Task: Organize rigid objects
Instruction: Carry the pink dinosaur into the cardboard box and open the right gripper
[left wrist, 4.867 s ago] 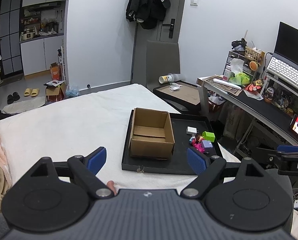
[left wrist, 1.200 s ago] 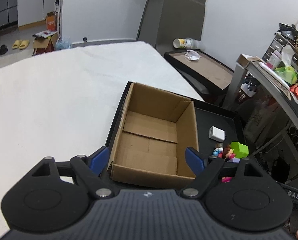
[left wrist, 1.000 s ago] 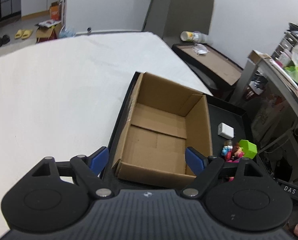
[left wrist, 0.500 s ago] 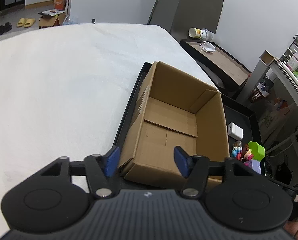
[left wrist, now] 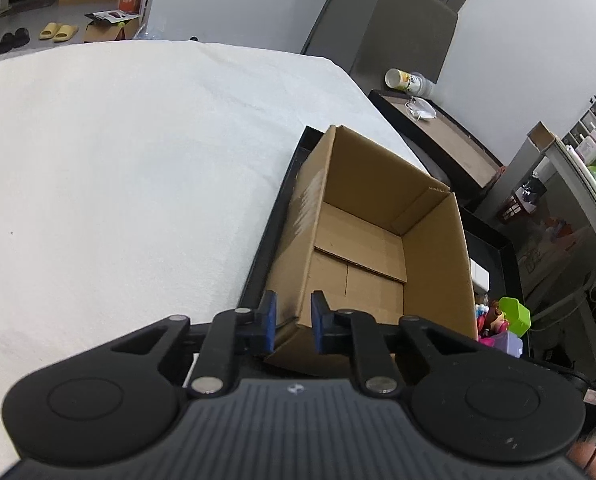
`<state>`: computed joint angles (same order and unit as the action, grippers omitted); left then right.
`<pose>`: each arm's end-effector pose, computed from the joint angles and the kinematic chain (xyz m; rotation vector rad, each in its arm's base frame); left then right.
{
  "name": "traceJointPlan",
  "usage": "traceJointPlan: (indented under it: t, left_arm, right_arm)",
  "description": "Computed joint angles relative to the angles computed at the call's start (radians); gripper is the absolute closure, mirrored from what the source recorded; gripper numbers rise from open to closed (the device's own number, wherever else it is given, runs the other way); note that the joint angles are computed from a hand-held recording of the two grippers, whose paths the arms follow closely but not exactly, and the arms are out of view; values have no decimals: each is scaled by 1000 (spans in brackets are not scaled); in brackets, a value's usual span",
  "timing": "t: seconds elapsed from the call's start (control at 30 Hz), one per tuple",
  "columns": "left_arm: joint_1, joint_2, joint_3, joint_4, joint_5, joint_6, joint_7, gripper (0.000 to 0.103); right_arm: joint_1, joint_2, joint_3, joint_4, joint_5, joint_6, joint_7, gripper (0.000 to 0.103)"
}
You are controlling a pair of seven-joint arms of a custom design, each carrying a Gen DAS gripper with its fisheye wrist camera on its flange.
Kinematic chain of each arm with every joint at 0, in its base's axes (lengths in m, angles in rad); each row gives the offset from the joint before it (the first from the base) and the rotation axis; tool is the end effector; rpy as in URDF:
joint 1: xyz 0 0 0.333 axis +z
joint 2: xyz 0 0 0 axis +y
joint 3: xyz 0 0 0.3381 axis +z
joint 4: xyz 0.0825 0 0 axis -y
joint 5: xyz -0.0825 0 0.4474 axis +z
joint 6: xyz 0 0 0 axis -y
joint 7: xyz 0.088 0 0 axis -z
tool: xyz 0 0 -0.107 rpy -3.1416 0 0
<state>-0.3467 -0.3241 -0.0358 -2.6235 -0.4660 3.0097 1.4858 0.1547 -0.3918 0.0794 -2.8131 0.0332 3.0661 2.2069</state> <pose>0.4673 -0.1526 0.4141 -2.0979 1.8227 -1.0191 0.4279 0.0975 0.3621 -1.3634 2.1256 -0.3113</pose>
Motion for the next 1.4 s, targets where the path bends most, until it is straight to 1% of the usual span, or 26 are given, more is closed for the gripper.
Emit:
traceJointPlan:
  t: [0.07, 0.17, 0.23, 0.33, 0.4, 0.47, 0.57, 0.6, 0.63, 0.7, 0.83, 0.9, 0.93, 0.97, 1.03, 1.07, 1.13, 1.17, 1.2, 1.3, 1.4]
  left_arm:
    - [-20, -4, 19, -3, -23, 5, 16, 88]
    - [-15, -9, 8, -10, -17, 15, 8, 88]
    - [-27, -11, 18, -13, -26, 18, 13, 88]
    - [-36, -11, 27, -12, -33, 17, 20, 88]
    - [-46, -12, 37, -14, -49, 19, 25, 88]
    - [-43, -10, 35, -14, -50, 21, 25, 88]
    - [-71, -4, 62, -10, -82, 27, 57, 88]
    - [-80, -2, 71, -9, -97, 29, 67, 88]
    - [-86, 3, 75, -6, -110, 31, 75, 88]
    - [-77, 11, 62, -6, -110, 43, 79, 88]
    - [-143, 22, 116, -4, -203, 68, 136, 88]
    - [-139, 30, 107, -1, -212, 83, 143, 88]
    - [-163, 31, 129, 3, -238, 84, 163, 88]
    - [-175, 30, 145, 9, -270, 68, 173, 88]
    - [-122, 33, 101, 15, -247, 41, 142, 88]
    - [-113, 35, 92, 17, -245, 42, 152, 88]
    - [-142, 38, 118, 21, -303, 49, 199, 88]
    - [-160, 40, 135, 24, -342, 51, 230, 88]
    - [-166, 41, 140, 26, -370, 53, 255, 88]
    - [-157, 46, 133, 34, -423, 47, 306, 88]
    - [-124, 44, 109, 43, -457, 13, 328, 88]
  right_arm:
    - [11, -15, -6, -6, 7, 4, -3, 68]
    - [7, -35, 8, -10, 7, 7, 6, 68]
    - [13, -57, 7, -19, 12, 10, 10, 68]
    - [5, -104, 25, -28, 9, -5, 25, 69]
    - [11, -131, 26, -31, 5, -8, 24, 69]
    - [9, -154, 37, -28, -6, -17, 22, 69]
    - [7, -173, 48, -16, -21, -28, 20, 69]
    - [13, -174, 43, -11, -20, -30, 18, 69]
    - [18, -172, 40, -5, -16, -34, 20, 69]
    - [14, -168, 52, 9, -23, -54, 27, 69]
    - [15, -156, 76, 31, -44, -56, 38, 69]
    - [12, -146, 89, 46, -53, -51, 49, 69]
    - [9, -141, 97, 55, -59, -50, 54, 69]
    - [14, -132, 96, 64, -63, -45, 54, 69]
    - [37, -109, 84, 85, -60, -27, 46, 69]
    - [46, -96, 78, 93, -59, -13, 42, 69]
    - [60, -67, 68, 112, -54, 16, 30, 69]
    - [51, -57, 79, 123, -57, 18, 32, 69]
    - [46, -43, 86, 136, -60, 19, 32, 69]
    - [53, 1, 88, 169, -61, 39, 27, 69]
    - [50, 51, 101, 206, -69, 45, 27, 69]
